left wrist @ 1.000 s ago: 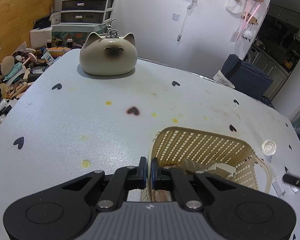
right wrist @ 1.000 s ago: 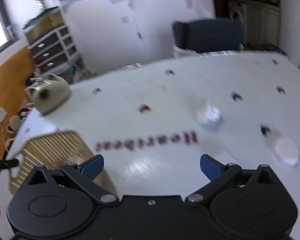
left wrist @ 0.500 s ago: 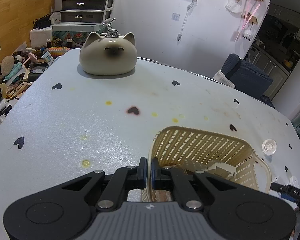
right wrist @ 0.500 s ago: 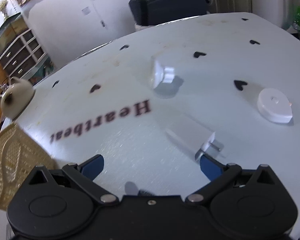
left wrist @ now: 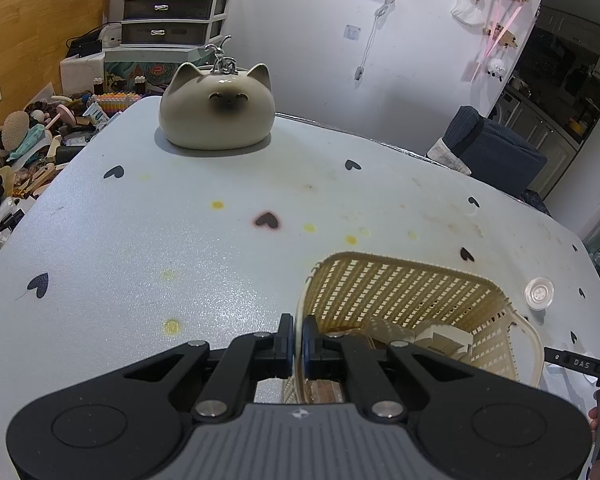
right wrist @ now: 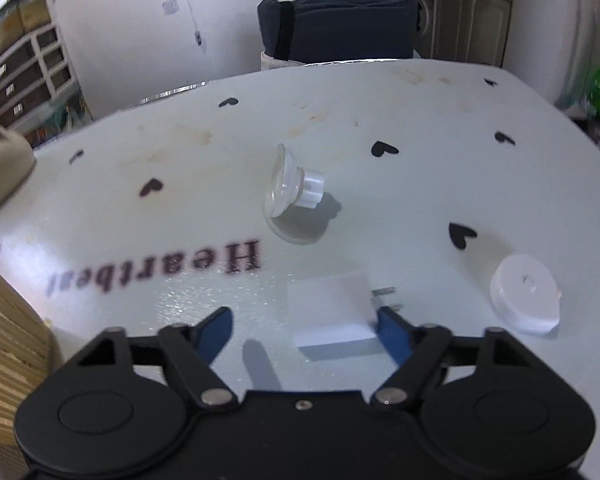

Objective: Organize rigid objects
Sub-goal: 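Grasp the white plug charger with the right gripper, then lower the white charger onto the wooden lid and open the right gripper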

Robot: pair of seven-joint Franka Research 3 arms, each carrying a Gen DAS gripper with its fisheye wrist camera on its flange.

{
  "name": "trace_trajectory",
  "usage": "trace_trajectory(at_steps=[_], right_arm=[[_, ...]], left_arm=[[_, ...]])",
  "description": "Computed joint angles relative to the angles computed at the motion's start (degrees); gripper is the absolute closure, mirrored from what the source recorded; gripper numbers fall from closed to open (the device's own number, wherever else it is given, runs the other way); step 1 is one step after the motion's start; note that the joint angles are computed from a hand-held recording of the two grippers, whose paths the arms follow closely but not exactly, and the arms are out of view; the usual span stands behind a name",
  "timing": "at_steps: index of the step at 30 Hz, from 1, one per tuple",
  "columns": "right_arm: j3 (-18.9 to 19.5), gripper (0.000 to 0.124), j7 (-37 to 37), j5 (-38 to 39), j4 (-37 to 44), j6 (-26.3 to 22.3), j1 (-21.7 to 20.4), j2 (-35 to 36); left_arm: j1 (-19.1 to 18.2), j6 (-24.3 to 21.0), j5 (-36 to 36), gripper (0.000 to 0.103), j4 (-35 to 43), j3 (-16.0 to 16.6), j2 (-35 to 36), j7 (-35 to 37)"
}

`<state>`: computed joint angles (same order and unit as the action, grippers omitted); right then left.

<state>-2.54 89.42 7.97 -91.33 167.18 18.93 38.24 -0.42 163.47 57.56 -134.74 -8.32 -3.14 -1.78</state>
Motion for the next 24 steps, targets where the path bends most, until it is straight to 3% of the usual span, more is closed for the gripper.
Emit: trace_trajectory(at_steps=[6, 8, 18, 24], right_arm=[[-4.8, 0.064, 2.5, -4.6, 1.9, -0.6, 3.7, 1.4], [-5.7, 0.074, 3.6, -5.7, 2.8, -1.3, 4.3, 2.0], [-3.6, 0.075, 3.5, -5.6, 1.9, -0.8, 2.5, 1.3], [2.1, 0.075, -0.9, -1.6, -1.2, 2.4, -1.1, -2.4]], left_arm=[[0.0, -0.1, -0.1, 0.099, 0.0, 0.0, 0.0, 0.1], [0.0, 0.0, -0.1, 0.099, 0.0, 0.0, 0.0, 0.1], [0.0, -0.1, 0.1, 0.099, 0.0, 0.0, -0.1, -0.2], [0.0, 0.0, 0.9, 0.099, -0.4, -0.1, -0.3, -1.3]])
